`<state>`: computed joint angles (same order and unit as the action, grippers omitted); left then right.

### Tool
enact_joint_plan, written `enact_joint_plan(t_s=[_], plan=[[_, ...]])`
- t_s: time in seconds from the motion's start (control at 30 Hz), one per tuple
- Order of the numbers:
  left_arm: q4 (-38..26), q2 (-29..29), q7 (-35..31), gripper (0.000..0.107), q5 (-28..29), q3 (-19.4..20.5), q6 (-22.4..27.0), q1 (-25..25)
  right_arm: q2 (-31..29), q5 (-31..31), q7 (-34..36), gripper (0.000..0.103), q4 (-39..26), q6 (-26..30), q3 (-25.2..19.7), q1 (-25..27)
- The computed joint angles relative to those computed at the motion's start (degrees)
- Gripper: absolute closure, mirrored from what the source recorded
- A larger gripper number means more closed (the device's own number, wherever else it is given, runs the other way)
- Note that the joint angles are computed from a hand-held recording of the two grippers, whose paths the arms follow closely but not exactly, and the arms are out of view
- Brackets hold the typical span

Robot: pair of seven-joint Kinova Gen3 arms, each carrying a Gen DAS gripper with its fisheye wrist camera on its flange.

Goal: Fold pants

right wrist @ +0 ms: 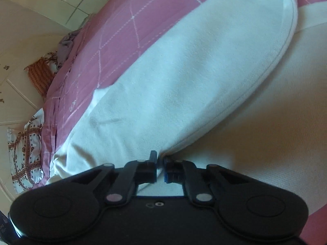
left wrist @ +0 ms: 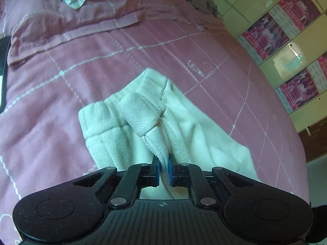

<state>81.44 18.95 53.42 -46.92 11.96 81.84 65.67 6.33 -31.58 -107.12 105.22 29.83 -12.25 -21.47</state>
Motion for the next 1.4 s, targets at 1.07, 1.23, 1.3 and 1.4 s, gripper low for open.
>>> enact_joint_plan(t_s=[1.07,1.23,1.3,1.4], plan=[[-33.6,19.8,-33.2,0.085,6.4,-3.5,8.9,5.9,-12.6,16.4,2.9,0.051,0.2,11.9,-7.0,15.5],[-33.9,19.9,-33.9,0.084,8.9,-6.7,8.6,7.4,-8.9,22.6,-5.9,0.053,-1.4,10.7,-8.6,15.3],[-32.5,19.5,-34.4,0.083,11.3,-7.4,6.9,6.4,-7.1,27.2,-10.6,0.071,-2.2,10.5,-9.9,15.6],[-29.5,18.9,-33.9,0.084,13.5,-9.0,4.1,6.3,-6.1,34.2,-16.2,0.083,-2.6,10.9,-9.1,13.6]])
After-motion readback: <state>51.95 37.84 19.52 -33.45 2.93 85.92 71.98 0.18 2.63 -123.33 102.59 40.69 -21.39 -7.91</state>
